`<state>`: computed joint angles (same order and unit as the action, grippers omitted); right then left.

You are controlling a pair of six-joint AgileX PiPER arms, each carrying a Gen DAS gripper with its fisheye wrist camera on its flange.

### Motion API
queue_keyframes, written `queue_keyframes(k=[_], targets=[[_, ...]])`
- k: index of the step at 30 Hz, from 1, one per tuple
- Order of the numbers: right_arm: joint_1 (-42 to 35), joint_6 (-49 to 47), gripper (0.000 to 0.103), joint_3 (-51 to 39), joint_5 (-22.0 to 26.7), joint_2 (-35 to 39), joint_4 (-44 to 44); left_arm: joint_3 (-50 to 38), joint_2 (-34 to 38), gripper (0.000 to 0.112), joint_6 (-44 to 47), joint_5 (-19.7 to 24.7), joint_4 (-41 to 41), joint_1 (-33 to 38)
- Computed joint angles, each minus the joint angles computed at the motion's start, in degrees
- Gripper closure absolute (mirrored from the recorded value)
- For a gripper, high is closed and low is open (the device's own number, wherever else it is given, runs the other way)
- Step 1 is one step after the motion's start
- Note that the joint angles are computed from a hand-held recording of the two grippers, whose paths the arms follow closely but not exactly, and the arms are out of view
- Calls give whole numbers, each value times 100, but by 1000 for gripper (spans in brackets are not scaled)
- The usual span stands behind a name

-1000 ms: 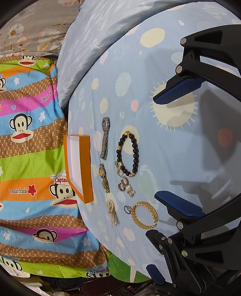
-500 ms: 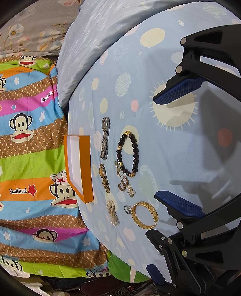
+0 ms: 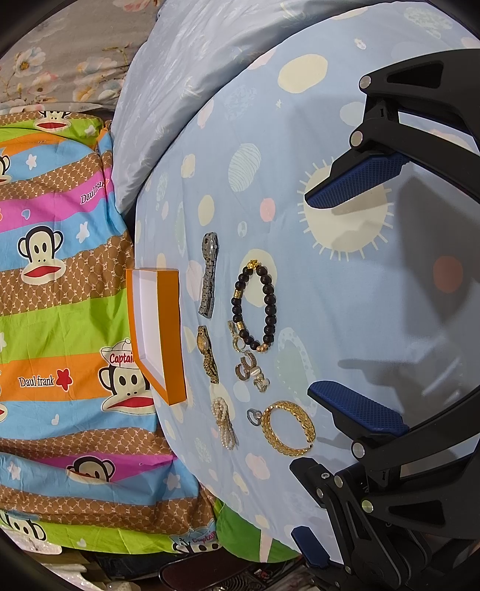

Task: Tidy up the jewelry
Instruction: 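Grasp the silver watch with the right tool while the left tool grasps the pearl necklace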

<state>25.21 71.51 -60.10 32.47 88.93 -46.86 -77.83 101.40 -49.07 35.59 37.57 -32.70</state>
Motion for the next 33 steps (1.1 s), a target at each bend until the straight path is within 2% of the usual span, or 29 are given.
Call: queue_keyframes(k=[3,5,9,13,15,20,25,31,33], targets=[[-319,-613,10,153,-490,-134,600,-22,-38,14,262,-76,-237,81],[-674,-1727,10,163,-861,-177,1624,-209,-44,14,651,34,-544,168],[-1227,-2901,10,-173,-748,-64,2243,-357,-15,14,1692,84,-1111,429],[-2067,-5192,11,-711,-901,233,3901,-622,69,14,2729,13,-1791,834],[-2375,-6338,12,-1221,-743,614,4664,-938,210,14,3334,30,-2276,1050],[-2873,-8670,25,-2471,6,1598,6381,-1923,879,14,3833,242,-2416,1243],[-2823,-9432,32,-3391,550,2332,6575,-3140,1758,14,4435,722,-2754,1307],[-2724,-9418,44,-4185,1181,2906,6352,-4124,2384,14,4716,1031,-3052,1303],[-2722,-9442,47,-4177,1185,2906,6343,-4410,2549,14,4797,1145,-3161,1305]])
